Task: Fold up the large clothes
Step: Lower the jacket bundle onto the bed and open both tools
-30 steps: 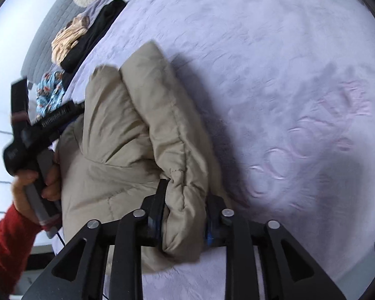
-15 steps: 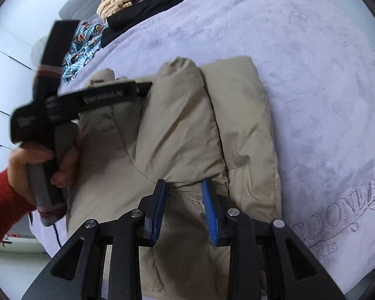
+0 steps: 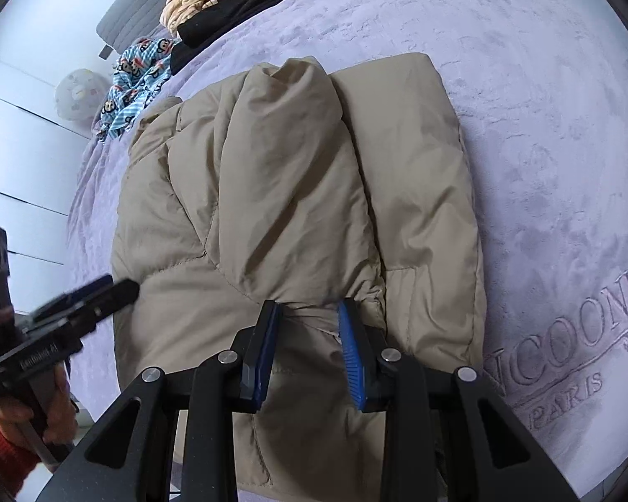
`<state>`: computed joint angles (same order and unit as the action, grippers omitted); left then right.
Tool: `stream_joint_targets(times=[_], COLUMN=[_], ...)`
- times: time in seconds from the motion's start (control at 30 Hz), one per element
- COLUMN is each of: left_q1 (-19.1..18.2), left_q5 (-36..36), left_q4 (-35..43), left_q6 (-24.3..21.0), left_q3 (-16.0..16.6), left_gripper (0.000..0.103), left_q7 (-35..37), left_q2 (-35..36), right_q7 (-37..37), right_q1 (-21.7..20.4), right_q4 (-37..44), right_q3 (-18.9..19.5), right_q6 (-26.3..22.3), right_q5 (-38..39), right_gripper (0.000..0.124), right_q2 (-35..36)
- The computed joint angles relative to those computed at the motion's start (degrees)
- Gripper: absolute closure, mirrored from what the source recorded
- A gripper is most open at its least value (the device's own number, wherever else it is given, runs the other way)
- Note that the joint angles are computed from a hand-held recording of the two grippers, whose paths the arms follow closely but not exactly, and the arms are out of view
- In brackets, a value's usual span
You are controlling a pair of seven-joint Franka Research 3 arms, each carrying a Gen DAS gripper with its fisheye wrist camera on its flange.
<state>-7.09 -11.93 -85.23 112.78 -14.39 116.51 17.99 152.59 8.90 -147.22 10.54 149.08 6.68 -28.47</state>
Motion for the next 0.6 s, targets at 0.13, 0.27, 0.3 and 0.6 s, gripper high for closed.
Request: stream_joint_targets(times=[0.13,0.27,0.3,0.6], left_q1=[0.70,1.11,1.10,2.74], left_q5=[-1.36,-1.28,-0.90,-0.54], left_q4=[-0.64,0.69,1.21,4.65], left_q6=[-0.44,-1.82,-2.10,-6.76], left_q3=[0.17,0.23,0.32,1.33], left_gripper=[0.027,0.027,0.027,0.027], left_q7=[-0.69,0.57,0.82,2.57], left_q2=[-0.38,-0.05,0.12,-0.34], right_q7=[0.29,1.89,2.84,9.29], right_q1=[-0.24,-0.54,-0.72,0.11], right_q4=[2.14,4.76,5.39,10.33], right_q3=[0.48,0.40,0.58,2.30], right_q6=[-3.32,-6.84,-7.67,-15.39], right_q5=[-1.30,-2.14,-2.42,-5.40], right_gripper=[0.091,0.090,0.086,0.066], right_q2=[0.69,1.00,0.86,0.61])
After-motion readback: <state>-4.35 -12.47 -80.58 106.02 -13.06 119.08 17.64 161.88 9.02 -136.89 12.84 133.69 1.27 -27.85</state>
